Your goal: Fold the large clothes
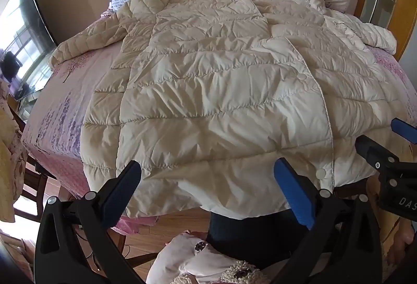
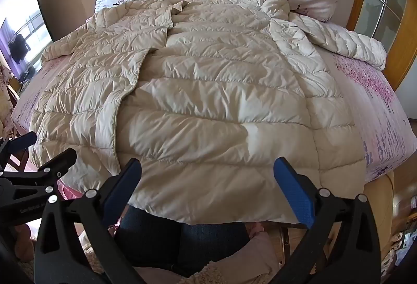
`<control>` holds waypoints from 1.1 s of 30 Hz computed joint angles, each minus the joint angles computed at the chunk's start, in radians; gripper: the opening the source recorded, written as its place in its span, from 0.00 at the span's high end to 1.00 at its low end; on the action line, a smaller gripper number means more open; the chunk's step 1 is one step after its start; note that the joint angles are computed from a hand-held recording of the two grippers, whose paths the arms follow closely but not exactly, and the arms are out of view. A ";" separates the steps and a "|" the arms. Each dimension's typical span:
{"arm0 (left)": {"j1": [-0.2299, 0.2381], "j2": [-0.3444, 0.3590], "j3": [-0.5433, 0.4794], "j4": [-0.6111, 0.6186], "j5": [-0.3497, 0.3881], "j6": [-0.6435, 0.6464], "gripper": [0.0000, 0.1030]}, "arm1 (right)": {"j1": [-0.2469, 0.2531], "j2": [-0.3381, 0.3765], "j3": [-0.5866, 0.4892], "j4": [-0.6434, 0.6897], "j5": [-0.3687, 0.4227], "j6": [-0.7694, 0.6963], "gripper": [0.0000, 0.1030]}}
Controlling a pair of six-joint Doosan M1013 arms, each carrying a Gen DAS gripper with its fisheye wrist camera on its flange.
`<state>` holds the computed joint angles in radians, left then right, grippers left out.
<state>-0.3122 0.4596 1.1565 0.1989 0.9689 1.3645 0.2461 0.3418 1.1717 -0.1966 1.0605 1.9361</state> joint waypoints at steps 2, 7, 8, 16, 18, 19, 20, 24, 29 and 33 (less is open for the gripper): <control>0.000 0.001 -0.001 -0.003 0.002 0.003 0.01 | 0.000 0.000 0.000 0.000 -0.001 0.001 0.02; 0.000 0.000 0.000 0.002 -0.001 -0.002 0.01 | 0.000 -0.001 0.001 -0.001 -0.003 0.001 0.02; 0.000 0.000 0.000 0.002 -0.001 -0.004 0.01 | 0.001 -0.001 0.001 -0.002 -0.003 0.002 0.02; 0.000 0.001 0.000 0.002 -0.002 -0.004 0.01 | 0.001 0.000 0.000 -0.003 -0.004 0.008 0.02; -0.004 0.001 -0.007 0.003 0.003 -0.006 0.01 | 0.001 0.000 0.000 -0.003 -0.005 0.007 0.02; -0.005 0.002 -0.010 0.003 0.005 -0.007 0.01 | 0.001 0.000 0.000 -0.003 -0.005 0.008 0.02; -0.003 0.000 -0.005 0.001 0.001 -0.004 0.01 | 0.001 -0.001 0.001 -0.002 -0.006 0.008 0.02; -0.006 0.002 -0.013 0.002 0.008 -0.005 0.01 | 0.001 -0.001 0.001 -0.003 -0.007 0.009 0.02; -0.005 0.000 -0.008 0.001 0.002 -0.002 0.01 | -0.004 -0.004 0.004 0.002 -0.007 0.003 0.02; -0.008 0.003 -0.015 0.002 0.008 -0.004 0.01 | -0.005 -0.003 0.002 0.002 -0.008 0.004 0.02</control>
<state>-0.3198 0.4622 1.1413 0.2011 0.9768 1.3608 0.2415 0.3386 1.1742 -0.1950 1.0524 1.9396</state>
